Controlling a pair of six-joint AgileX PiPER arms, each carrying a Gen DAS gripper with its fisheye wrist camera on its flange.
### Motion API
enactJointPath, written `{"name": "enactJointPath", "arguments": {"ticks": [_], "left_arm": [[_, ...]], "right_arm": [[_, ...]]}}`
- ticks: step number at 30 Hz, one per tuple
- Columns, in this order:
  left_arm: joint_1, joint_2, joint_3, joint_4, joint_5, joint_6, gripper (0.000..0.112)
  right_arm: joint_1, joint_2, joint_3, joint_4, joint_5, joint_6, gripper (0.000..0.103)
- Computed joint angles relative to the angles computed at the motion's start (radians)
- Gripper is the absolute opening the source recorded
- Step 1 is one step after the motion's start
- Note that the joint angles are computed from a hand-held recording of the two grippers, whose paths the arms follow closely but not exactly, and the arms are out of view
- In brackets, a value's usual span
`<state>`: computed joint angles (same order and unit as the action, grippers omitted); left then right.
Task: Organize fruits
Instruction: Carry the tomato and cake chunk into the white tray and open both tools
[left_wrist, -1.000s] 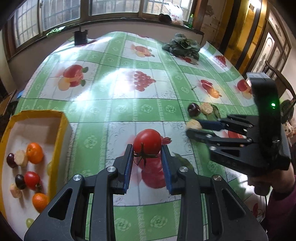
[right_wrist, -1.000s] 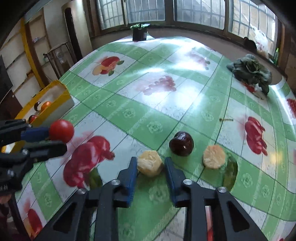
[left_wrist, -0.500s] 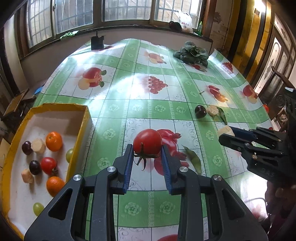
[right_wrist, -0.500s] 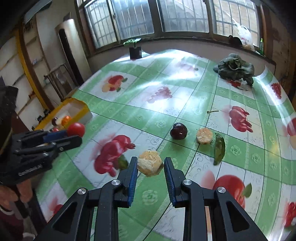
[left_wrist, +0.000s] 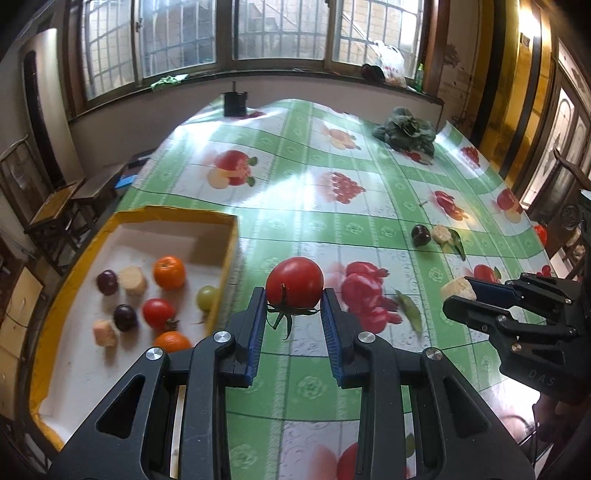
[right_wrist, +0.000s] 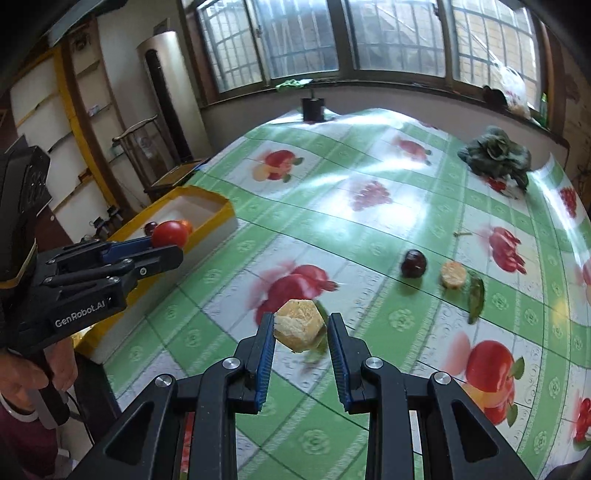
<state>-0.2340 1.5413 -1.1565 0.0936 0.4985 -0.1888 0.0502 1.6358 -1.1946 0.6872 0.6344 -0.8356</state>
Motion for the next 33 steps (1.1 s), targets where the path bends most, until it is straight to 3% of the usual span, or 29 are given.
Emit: {"name": "enactJointPath", "arguments": {"ticks": [13, 33], "left_arm": [[0.125, -0.096, 0.082, 0.003, -0.014, 0.022, 0.029], [0.469, -0.114, 0.163, -0.236, -0.037, 0.314, 0.029]], "right_arm": [[0.166, 0.011, -0.070, -0.082, -0.001, 0.100, 0.028], [0.440, 0.226, -0.350, -0.219, 0.065, 0.246, 0.028]]}}
